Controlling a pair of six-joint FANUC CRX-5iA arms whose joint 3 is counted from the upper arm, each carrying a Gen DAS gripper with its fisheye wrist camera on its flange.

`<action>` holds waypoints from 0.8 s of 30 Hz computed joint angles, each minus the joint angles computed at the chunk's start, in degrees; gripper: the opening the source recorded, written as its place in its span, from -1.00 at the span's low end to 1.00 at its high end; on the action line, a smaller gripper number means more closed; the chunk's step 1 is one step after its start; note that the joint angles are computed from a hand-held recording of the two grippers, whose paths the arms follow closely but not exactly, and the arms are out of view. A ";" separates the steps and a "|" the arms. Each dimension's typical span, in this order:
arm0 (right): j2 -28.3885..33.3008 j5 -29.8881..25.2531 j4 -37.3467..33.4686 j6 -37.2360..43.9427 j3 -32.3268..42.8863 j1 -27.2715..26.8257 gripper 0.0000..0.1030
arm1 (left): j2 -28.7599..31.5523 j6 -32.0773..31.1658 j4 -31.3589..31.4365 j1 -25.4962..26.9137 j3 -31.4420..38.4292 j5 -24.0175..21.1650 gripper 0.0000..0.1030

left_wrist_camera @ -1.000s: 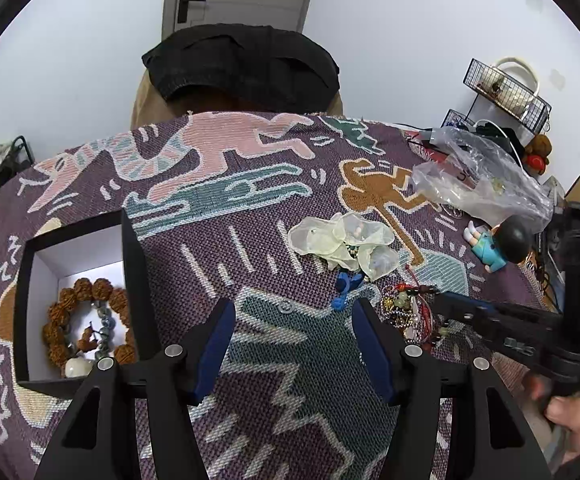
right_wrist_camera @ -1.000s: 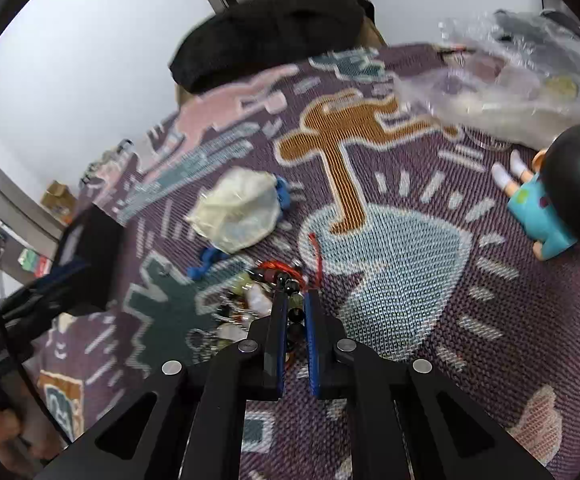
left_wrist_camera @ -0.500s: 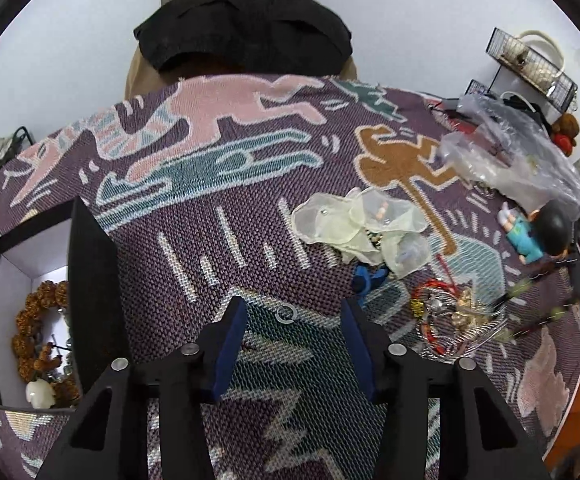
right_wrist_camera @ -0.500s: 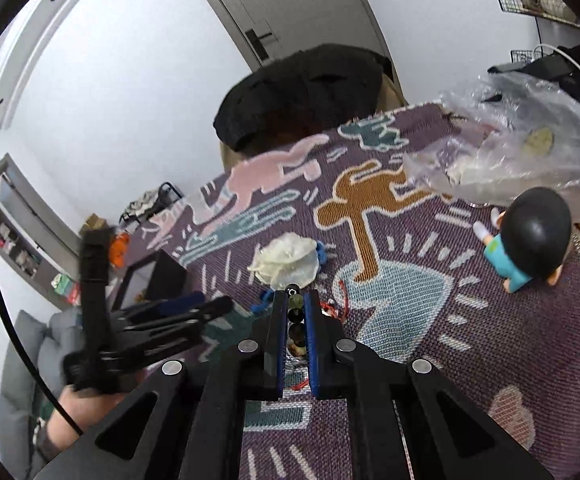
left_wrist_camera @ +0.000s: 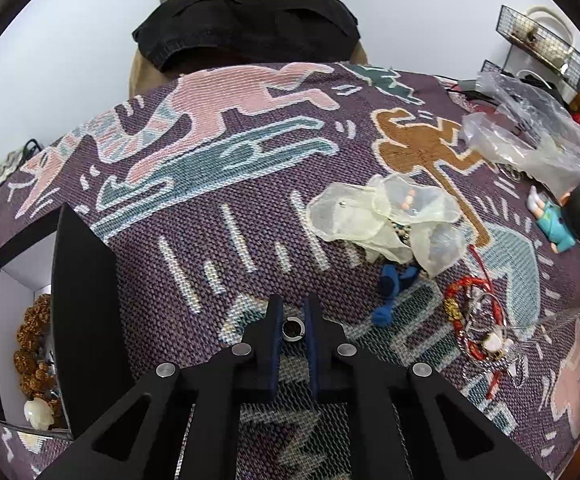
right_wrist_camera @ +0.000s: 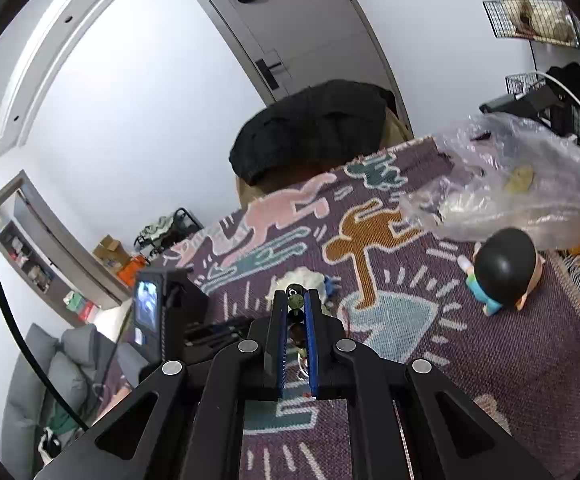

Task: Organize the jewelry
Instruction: 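Grasp the dark bead bracelet with the right gripper while the left gripper grasps the ring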

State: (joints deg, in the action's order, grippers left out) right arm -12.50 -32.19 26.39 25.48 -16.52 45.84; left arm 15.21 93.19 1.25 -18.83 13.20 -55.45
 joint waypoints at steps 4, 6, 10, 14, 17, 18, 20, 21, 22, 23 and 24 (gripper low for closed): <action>0.18 -0.69 1.45 0.01 1.04 0.53 -0.82 | -1.20 -1.85 3.22 0.66 -1.61 1.39 -1.00; 0.44 -1.11 1.78 0.21 1.71 0.88 -0.82 | -2.20 -3.00 4.63 0.99 -2.47 2.24 -1.00; 1.30 -1.26 2.63 0.34 2.93 1.66 -0.82 | -4.82 -4.95 6.60 1.73 -4.06 3.78 -1.00; 2.54 -1.35 2.34 1.19 4.46 2.38 -0.82 | -7.19 -6.76 8.87 2.77 -5.64 4.82 -1.00; 3.41 -1.54 2.04 2.01 5.65 2.99 -0.82 | -8.87 -7.54 10.08 3.66 -6.56 5.14 -1.00; 3.70 -1.63 2.28 2.00 5.93 3.25 -0.82 | -9.23 -7.45 10.03 3.86 -6.65 5.18 -1.00; 4.26 -1.92 2.03 2.39 6.63 3.67 -0.82 | -8.84 -6.49 9.23 4.13 -5.45 3.39 -1.00; 4.43 -1.98 1.91 2.55 6.78 3.77 -0.82 | -8.21 -5.71 8.88 4.21 -4.58 2.16 -1.00; 4.58 -2.11 2.01 2.57 6.88 3.95 -0.82 | -7.43 -5.50 9.72 4.51 -4.12 0.98 -0.99; 4.63 -2.19 2.24 2.40 6.84 4.10 -0.82 | -6.84 -5.69 10.79 4.82 -3.98 0.06 -0.95; 4.59 -2.21 2.35 2.27 6.69 4.21 -0.82 | -5.91 -5.78 12.24 5.13 -3.75 -1.27 -0.78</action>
